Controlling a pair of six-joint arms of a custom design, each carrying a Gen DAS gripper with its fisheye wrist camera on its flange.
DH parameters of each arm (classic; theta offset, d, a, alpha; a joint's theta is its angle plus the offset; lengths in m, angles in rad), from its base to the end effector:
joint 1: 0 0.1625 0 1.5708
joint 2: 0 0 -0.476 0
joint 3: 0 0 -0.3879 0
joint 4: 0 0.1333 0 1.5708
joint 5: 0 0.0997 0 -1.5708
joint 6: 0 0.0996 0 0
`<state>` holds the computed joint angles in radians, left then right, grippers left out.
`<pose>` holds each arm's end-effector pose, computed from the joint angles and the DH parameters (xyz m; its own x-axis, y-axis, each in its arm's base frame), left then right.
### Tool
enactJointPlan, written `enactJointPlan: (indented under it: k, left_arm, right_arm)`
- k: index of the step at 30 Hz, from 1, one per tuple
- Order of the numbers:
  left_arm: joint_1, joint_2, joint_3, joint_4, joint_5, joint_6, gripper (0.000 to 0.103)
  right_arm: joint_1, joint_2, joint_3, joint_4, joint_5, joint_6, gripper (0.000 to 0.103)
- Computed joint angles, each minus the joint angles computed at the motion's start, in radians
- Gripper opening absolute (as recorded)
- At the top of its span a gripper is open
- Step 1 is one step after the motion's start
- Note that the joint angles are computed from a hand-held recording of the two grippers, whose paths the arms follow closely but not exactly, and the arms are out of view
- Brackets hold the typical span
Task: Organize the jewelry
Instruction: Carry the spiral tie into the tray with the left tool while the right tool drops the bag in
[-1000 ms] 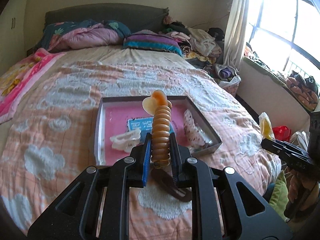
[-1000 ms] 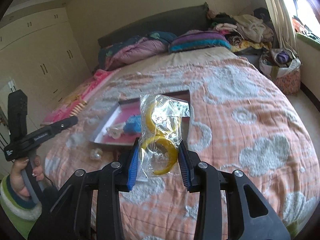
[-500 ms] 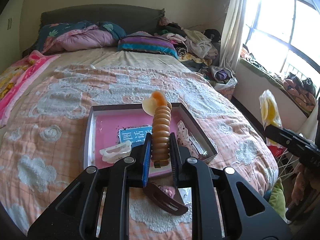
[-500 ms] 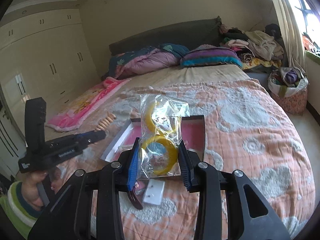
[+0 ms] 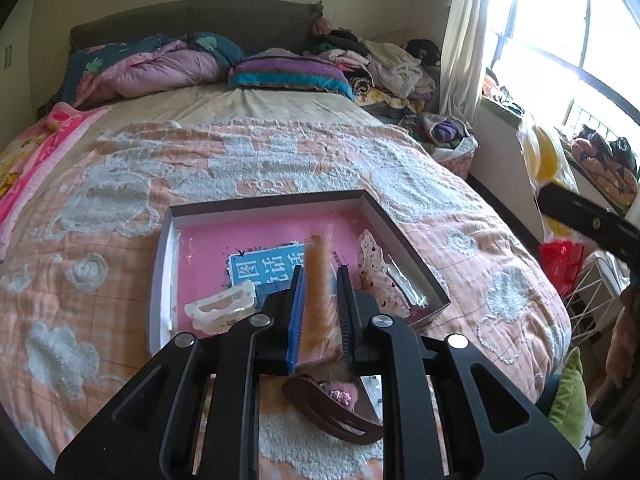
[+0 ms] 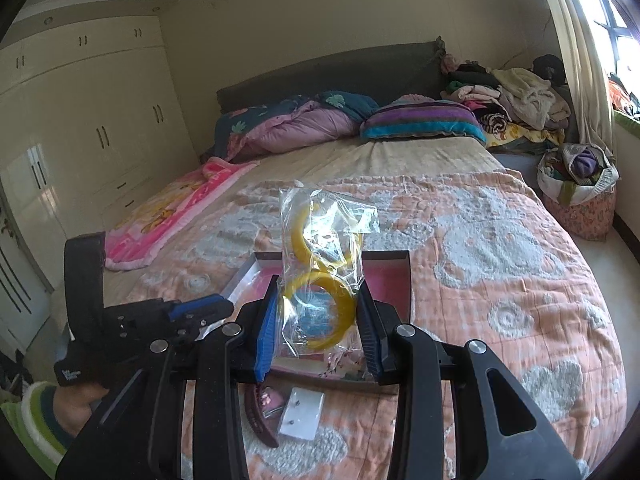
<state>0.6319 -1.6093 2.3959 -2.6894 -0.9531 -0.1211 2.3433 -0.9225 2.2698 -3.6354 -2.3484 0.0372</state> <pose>-0.1909 -0.3764 0.3193 -0.7214 0.4748 -0.5041 0.6807 0.6203 -0.3897 0.3910 -0.3104 0.1757 -0.8512 -0.1469 0.5039 -0.4946 0.5455 -0.6766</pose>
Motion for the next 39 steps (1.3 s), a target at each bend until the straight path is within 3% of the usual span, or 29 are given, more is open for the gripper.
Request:
enactJointPlan:
  k: [5,21,39]
  left_arm:
    - [0.048,0.060,-0.004,-0.031,-0.006,0.020,0.000]
    - [0.176,0.134,-0.014,-0.015,-0.032,0.038,0.000]
    - [0.203,0.102,-0.006,0.014,-0.017,0.027,0.000]
  right_arm:
    - [-0.040,0.013,0.000,0.006,0.019,0.008,0.034]
    - [-0.186,0.111,-0.029,0.097,0.094,0.032,0.034]
    - [-0.214,0.204,-0.108,0.165,0.176,0.030,0.039]
